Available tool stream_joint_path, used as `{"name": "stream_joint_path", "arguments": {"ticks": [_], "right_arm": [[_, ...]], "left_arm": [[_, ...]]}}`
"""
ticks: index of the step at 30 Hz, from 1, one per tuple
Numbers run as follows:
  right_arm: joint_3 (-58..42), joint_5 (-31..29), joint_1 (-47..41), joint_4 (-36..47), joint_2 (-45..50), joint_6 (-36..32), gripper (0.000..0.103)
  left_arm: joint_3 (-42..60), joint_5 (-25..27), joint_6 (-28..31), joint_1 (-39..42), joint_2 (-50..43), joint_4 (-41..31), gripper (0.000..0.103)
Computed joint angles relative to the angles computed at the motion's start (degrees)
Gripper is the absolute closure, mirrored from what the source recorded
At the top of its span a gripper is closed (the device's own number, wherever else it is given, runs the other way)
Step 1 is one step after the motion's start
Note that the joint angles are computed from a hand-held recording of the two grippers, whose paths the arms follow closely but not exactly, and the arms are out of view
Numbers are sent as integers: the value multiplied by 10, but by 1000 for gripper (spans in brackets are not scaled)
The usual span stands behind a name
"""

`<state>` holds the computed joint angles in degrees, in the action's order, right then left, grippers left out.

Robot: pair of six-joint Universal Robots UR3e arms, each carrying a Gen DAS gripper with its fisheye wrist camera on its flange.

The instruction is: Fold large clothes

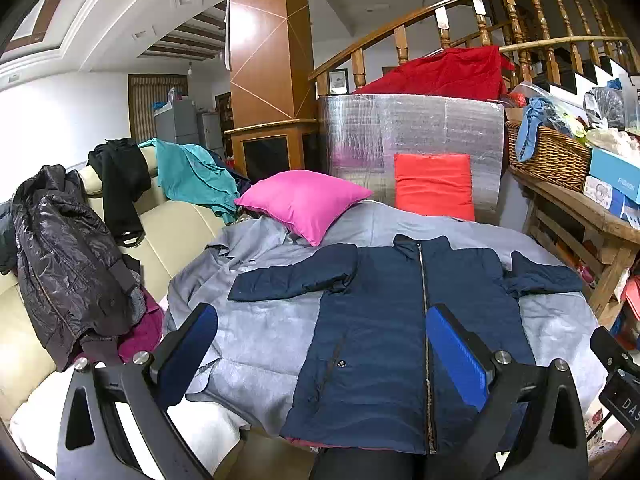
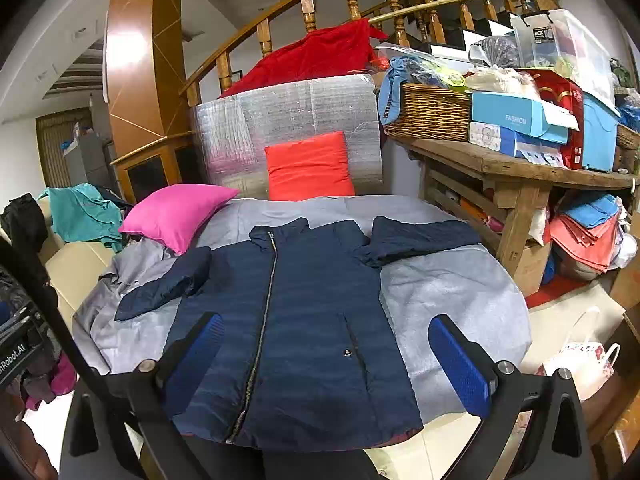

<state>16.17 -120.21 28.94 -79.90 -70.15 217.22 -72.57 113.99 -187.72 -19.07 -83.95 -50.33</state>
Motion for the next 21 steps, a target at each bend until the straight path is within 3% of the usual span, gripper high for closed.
{"name": "stream_joint_path", "arguments": {"ticks": [21], "right_arm": [[56,14,-3,-29,-21,0,0]], "left_arm": [[-17,-1,5,0,7,9,0]]}}
